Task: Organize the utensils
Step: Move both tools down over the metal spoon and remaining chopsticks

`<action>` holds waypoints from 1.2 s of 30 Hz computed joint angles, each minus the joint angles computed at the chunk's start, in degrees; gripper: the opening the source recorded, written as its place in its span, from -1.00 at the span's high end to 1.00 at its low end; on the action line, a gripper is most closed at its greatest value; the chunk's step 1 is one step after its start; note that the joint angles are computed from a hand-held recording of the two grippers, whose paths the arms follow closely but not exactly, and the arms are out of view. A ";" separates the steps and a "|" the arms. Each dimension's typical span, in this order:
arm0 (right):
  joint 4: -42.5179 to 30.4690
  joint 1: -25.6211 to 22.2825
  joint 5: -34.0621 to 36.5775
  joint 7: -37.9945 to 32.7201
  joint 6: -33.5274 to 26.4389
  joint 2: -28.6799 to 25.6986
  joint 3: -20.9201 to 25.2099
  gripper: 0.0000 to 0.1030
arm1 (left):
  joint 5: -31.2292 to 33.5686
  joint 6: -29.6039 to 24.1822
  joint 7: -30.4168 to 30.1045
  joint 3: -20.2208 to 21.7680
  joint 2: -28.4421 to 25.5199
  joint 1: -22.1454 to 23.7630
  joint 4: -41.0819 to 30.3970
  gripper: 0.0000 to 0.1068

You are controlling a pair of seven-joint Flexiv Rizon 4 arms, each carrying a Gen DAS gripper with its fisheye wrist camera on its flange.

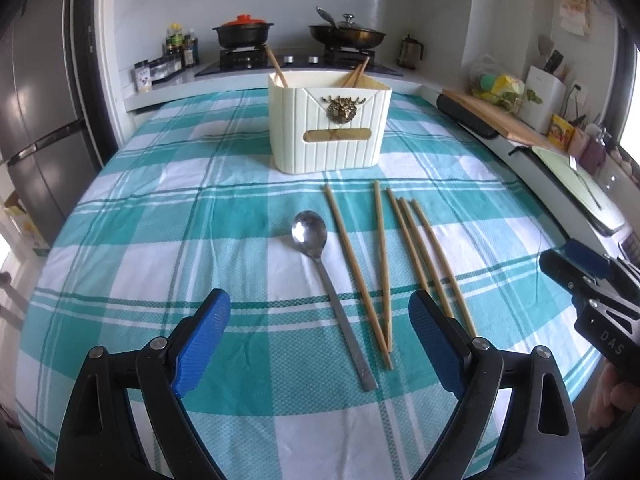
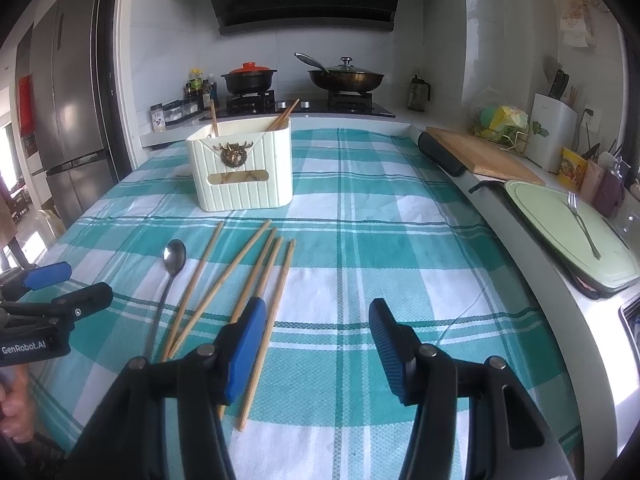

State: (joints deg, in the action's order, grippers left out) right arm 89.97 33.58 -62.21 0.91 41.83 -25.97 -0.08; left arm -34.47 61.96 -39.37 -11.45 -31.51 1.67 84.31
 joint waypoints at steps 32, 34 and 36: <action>3.06 -0.33 0.87 1.29 0.40 1.07 0.91 -0.06 | 14.85 -7.17 -19.45 6.35 -12.49 -4.78 -17.96 -0.72; 3.38 -0.23 0.76 1.59 -0.14 1.38 0.98 -0.06 | 17.51 -7.54 -20.35 7.48 -13.62 -5.87 -19.46 -0.72; 3.83 -0.33 0.80 1.77 -0.48 1.74 1.18 -0.06 | 20.51 -6.27 -20.95 8.96 -14.05 -6.90 -19.67 -0.72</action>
State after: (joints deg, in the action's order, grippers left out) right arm 93.80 33.25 -61.41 2.69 41.35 -24.24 1.10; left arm -13.96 55.70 -60.32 -2.50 -45.56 -5.24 64.65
